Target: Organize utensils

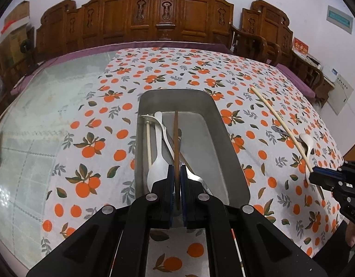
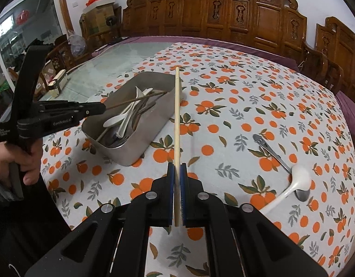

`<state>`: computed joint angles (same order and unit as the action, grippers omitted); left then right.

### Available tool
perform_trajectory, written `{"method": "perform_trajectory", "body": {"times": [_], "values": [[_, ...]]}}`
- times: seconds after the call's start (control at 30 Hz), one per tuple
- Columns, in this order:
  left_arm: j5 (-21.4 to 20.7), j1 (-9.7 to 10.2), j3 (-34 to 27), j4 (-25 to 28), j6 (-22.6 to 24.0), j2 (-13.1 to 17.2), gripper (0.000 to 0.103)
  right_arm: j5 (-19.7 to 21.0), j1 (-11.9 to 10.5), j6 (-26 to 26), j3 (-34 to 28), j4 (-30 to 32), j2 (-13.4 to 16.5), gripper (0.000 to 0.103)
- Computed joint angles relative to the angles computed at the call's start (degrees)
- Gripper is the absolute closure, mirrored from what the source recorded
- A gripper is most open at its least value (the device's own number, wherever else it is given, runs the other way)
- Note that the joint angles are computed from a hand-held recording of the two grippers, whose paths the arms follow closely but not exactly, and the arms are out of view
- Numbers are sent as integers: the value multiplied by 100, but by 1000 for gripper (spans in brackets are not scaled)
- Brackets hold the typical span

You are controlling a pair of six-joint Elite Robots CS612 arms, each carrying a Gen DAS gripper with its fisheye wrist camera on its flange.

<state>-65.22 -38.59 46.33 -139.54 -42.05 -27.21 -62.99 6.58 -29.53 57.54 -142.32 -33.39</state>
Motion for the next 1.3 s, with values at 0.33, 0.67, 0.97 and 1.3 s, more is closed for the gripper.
{"method": "perform_trajectory", "body": {"times": [0.33,0.67,0.97,1.3], "values": [[-136,9,153,-368,180,-71,98,29,114,-2,-236,167,100,97],[87,21,401,-726,238,-213,88,63,206,42,-473,324,211,97],[459,61,666,-732,63,-381,63,241,331,328,-996,560,458,97],[867,80,835,-617,-328,-491,18,343,501,680,-1734,965,848,97]]}}
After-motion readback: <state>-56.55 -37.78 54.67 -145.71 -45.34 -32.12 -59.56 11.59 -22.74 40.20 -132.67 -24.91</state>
